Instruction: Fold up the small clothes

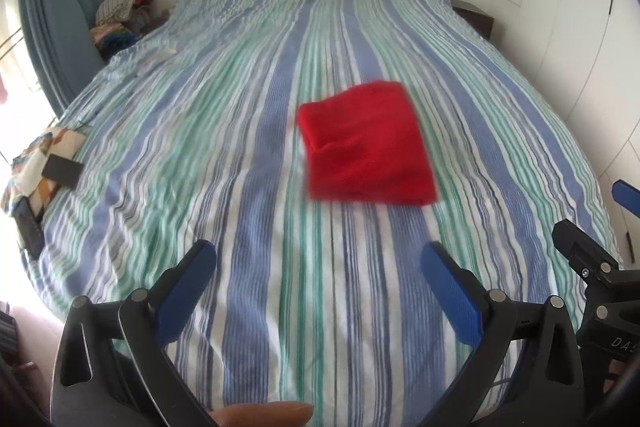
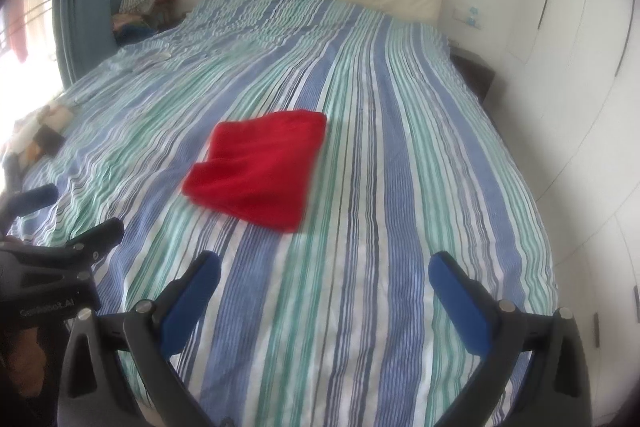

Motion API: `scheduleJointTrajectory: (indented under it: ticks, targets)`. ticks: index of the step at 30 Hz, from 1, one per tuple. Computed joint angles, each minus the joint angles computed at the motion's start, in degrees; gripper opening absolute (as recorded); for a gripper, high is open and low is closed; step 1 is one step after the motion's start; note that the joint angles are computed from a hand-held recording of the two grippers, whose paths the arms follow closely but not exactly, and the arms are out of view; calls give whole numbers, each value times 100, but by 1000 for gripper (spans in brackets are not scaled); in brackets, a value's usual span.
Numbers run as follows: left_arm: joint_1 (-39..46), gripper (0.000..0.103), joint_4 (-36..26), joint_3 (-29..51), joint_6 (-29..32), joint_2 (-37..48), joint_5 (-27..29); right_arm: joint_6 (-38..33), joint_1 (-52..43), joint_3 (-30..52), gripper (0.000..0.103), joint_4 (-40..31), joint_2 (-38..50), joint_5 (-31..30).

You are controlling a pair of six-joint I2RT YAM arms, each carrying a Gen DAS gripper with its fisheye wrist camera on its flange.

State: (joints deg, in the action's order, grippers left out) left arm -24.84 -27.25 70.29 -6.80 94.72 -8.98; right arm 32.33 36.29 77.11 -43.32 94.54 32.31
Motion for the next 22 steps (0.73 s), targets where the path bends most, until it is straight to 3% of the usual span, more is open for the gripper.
scheduleJointTrajectory:
  ticks: [22]
  targets:
    - [1,102,378,-411,132,-535,-19,57,125,37,102,-126,-118,-92]
